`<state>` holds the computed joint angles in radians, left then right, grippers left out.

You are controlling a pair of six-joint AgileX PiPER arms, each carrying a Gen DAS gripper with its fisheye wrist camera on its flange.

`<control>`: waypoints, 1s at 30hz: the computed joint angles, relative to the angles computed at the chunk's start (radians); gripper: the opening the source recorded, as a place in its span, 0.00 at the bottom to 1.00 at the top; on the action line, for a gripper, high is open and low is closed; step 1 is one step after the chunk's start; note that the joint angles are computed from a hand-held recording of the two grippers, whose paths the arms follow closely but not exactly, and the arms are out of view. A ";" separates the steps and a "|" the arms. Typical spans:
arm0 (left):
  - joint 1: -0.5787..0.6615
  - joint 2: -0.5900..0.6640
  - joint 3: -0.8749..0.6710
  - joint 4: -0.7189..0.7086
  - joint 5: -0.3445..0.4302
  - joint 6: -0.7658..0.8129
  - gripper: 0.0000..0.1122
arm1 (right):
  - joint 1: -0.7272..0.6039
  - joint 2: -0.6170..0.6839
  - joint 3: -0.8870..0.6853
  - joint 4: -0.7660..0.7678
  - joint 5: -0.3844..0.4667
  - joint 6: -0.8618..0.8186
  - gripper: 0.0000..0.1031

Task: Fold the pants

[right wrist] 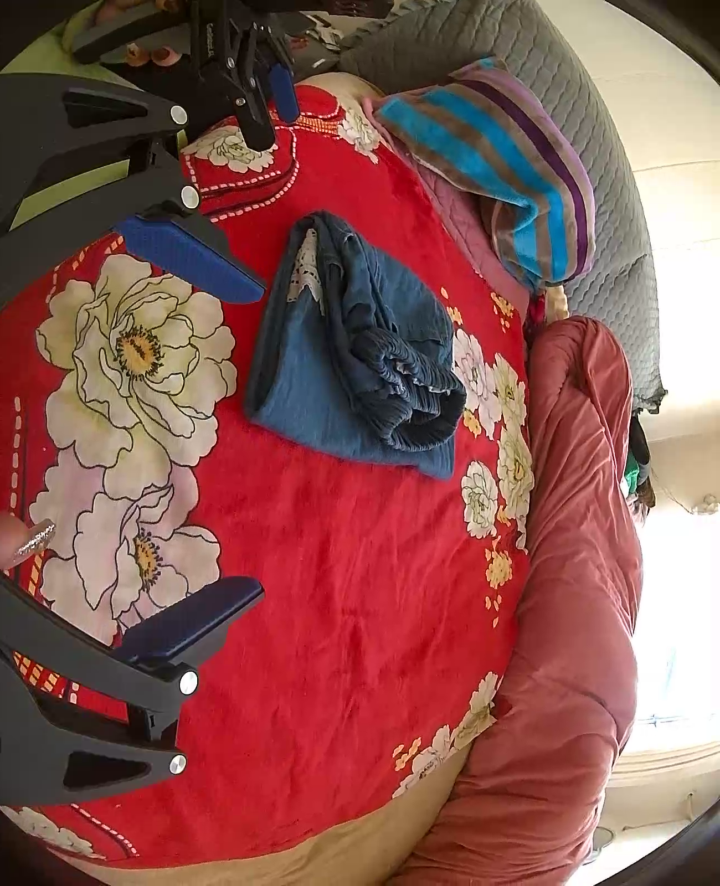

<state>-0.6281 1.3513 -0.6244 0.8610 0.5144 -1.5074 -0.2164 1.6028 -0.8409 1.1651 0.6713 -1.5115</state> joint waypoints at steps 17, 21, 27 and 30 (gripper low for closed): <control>0.026 0.024 -0.027 -0.045 0.055 0.032 0.83 | -0.017 0.020 -0.007 0.015 -0.048 0.004 0.95; 0.128 0.025 -0.027 -0.091 0.031 0.092 0.83 | -0.043 0.052 -0.033 0.026 -0.058 0.001 0.95; 0.440 0.083 -0.085 -0.167 -0.036 0.287 0.83 | -0.110 0.149 -0.141 0.037 -0.118 0.020 0.95; 0.625 0.213 -0.204 -0.191 -0.024 0.389 0.83 | -0.139 0.256 -0.280 -0.052 -0.212 0.151 0.95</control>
<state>-0.0034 1.5647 -0.8288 0.6698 0.4905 -1.1181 -0.3556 1.8590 -1.1206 1.1131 0.4593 -1.3609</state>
